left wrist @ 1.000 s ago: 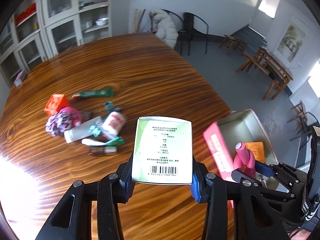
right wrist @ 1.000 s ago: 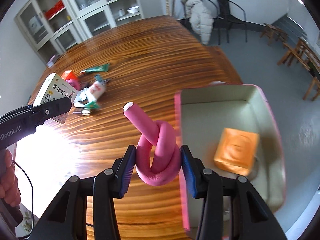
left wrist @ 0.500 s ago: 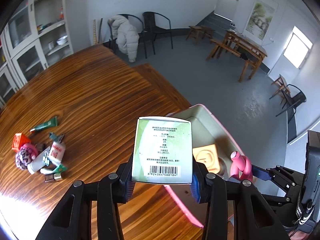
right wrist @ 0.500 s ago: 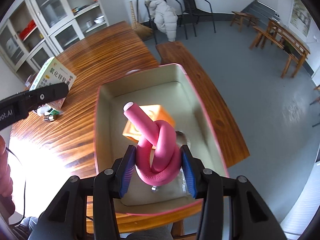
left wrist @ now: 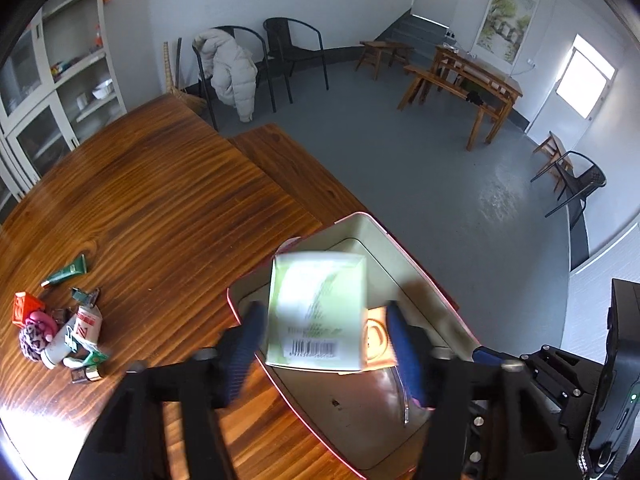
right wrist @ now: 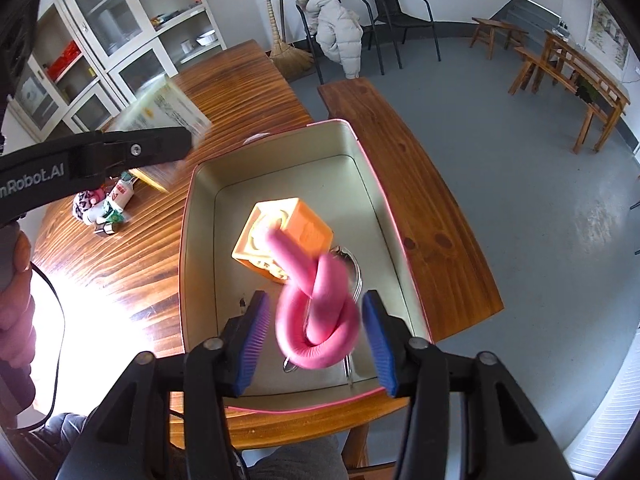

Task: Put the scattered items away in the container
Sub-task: 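Open both tools to drop the carton and foam tube into the box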

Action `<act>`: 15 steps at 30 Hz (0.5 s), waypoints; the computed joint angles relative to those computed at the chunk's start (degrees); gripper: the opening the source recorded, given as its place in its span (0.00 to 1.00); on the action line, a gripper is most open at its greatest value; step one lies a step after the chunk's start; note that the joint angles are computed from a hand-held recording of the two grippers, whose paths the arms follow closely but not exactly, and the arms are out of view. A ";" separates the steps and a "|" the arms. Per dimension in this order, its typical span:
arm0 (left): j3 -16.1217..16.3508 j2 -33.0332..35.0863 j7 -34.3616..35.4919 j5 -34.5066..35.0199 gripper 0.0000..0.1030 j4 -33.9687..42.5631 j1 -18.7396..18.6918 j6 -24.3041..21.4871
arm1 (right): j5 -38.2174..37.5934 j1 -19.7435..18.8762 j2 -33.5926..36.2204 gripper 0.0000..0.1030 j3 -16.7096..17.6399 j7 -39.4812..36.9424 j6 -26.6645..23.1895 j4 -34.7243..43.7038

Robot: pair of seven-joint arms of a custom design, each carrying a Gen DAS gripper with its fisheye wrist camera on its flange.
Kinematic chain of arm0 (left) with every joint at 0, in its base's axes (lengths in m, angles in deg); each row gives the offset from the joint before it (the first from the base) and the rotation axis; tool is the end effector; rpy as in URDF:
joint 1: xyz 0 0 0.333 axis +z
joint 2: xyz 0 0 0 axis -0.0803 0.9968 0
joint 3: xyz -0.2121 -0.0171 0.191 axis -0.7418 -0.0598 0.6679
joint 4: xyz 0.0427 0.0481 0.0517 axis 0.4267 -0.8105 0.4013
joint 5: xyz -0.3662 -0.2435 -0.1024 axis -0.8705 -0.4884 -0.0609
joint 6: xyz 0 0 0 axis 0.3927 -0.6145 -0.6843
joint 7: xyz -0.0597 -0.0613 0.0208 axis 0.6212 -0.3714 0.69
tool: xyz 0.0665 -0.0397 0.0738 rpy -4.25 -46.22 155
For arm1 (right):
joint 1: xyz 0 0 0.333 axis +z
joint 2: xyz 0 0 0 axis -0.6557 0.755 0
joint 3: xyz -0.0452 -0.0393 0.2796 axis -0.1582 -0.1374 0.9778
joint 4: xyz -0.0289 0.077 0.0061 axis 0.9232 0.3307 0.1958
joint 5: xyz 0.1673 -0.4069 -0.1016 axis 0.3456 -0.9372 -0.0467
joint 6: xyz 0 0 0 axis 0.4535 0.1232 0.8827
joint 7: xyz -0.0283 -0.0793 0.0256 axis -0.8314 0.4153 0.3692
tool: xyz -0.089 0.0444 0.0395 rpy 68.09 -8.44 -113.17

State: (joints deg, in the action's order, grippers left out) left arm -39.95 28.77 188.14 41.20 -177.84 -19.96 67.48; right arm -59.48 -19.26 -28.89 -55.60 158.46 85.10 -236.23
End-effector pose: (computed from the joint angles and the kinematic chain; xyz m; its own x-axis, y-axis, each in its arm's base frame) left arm 0.5109 -0.2250 0.5142 -0.6683 -0.7337 0.1230 -0.6727 0.5254 -0.5210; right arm 0.3708 0.2557 0.4844 -0.3162 -0.9335 -0.1693 -0.8218 0.3586 -0.4428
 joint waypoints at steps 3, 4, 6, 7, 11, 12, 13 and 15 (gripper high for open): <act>0.04 -1.30 0.15 -0.47 0.80 -1.40 -0.39 1.97 | 0.07 -0.03 -0.44 0.63 -0.09 0.22 -0.08 -0.39; 0.11 -1.30 0.20 -0.39 0.80 -1.36 -0.46 1.78 | 0.14 -0.01 -0.53 0.63 -0.11 0.26 -0.17 -0.41; -0.04 -1.43 -0.30 0.36 0.80 -1.59 -0.29 2.22 | 0.36 0.07 -0.59 0.63 -0.21 0.30 -0.16 -0.47; -0.09 -1.53 -0.57 0.75 0.80 -1.72 -0.21 2.36 | 0.40 0.07 -0.49 0.63 -0.27 0.22 0.01 -0.47; 0.12 -2.47 -1.45 1.56 0.80 -2.44 -0.08 2.44 | 0.37 0.00 0.02 0.63 -0.23 0.07 0.30 -0.19; 0.16 -2.73 -1.57 1.75 0.80 -2.66 -0.07 2.60 | 0.37 -0.01 0.25 0.63 -0.25 0.00 0.39 -0.06; 0.17 -2.96 -1.72 2.00 0.80 -2.86 -0.04 2.81 | 0.36 -0.05 0.51 0.64 -0.26 -0.04 0.49 0.07; 0.19 -3.45 -2.00 2.57 0.80 -3.36 0.02 3.36 | 0.32 -0.08 0.84 0.64 -0.20 -0.04 0.43 0.40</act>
State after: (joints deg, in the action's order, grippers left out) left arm -39.76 25.32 186.15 43.77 -181.19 -19.94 70.84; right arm -59.16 -19.34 -28.04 -55.79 158.42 85.53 -235.83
